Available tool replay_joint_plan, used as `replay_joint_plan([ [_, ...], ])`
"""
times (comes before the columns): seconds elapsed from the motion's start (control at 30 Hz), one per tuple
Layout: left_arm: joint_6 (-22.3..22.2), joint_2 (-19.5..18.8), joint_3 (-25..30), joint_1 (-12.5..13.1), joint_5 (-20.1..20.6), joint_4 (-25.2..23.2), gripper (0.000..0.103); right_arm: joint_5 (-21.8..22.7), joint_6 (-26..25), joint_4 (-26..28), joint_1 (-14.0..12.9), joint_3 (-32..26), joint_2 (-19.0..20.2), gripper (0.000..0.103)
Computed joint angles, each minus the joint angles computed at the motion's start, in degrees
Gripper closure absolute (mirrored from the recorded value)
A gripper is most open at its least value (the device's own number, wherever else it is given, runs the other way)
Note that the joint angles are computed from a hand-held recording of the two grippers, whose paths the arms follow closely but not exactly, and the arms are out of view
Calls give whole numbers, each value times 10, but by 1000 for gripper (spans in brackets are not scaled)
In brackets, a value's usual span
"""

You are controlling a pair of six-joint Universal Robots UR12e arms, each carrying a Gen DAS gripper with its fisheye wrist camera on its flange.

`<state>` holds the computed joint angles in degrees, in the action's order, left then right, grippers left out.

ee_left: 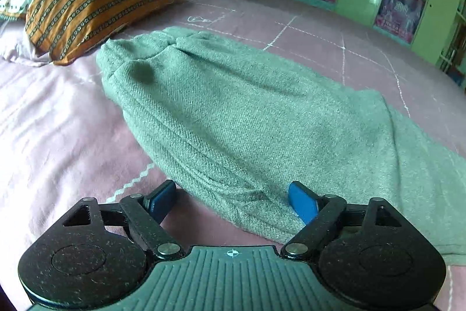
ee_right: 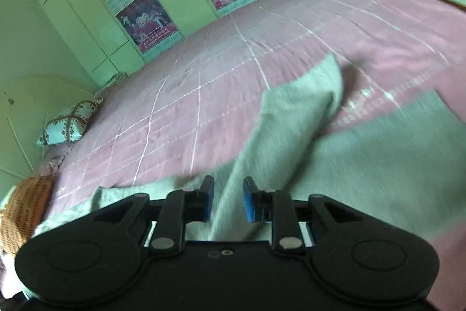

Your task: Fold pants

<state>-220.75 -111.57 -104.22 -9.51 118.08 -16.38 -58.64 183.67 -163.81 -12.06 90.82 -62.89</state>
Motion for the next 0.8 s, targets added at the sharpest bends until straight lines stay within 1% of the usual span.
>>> replay_joint_plan([
  [0.03, 0, 1, 2, 0, -1, -8, 18, -13, -16, 16, 6, -13, 7, 84],
  [0.1, 0, 5, 4, 3, -12, -20, 18, -63, -46, 39, 21, -33, 18, 84],
  [0.13, 0, 6, 4, 4, -17, -23, 18, -94, -63, 47, 27, -39, 21, 88],
  [0.17, 2, 7, 5, 7, -23, -24, 18, -115, -71, 47, 30, -39, 21, 103],
  [0.23, 8, 7, 4, 8, -25, -21, 17, -131, -57, 28, 24, -17, 9, 103],
  [0.3, 11, 5, 1, 9, -25, -11, 16, -149, -29, -2, 9, 25, -13, 103],
  [0.33, 12, 5, 0, 9, -23, -7, 16, -157, -24, -2, 2, 42, -22, 103],
  [0.37, 14, 4, -1, 8, -21, -3, 14, -161, -28, 2, -5, 59, -31, 103],
  [0.43, 22, 1, -1, 6, -18, 4, 11, -140, -52, -22, -16, 83, -44, 103],
  [0.47, 24, 0, 0, 6, -17, 4, 9, -132, -59, -40, -16, 88, -47, 99],
  [0.5, 25, -2, 2, 5, -17, 2, 8, -116, -64, -53, -15, 87, -47, 80],
  [0.53, 25, -3, 4, 4, -14, -2, 7, -94, -65, -58, -14, 80, -44, 74],
  [0.57, 23, -3, 6, 3, -12, -6, 7, -87, -67, -58, -8, 69, -38, 66],
  [0.6, 21, -3, 7, 3, -12, -7, 7, -89, -78, -55, 0, 56, -31, 61],
  [0.63, 20, -3, 5, 3, -12, -5, 7, -93, -92, -54, 7, 44, -23, 61],
  [0.67, 19, -2, 4, 3, -13, -2, 7, -107, -109, -52, 17, 33, -18, 61],
  [0.77, 21, -2, 0, 2, -12, 5, 6, -178, -176, -3, 49, -11, 6, 61],
  [0.8, 21, -2, 0, 2, -12, 6, 6, -209, -210, 23, 59, -26, 15, 62],
])
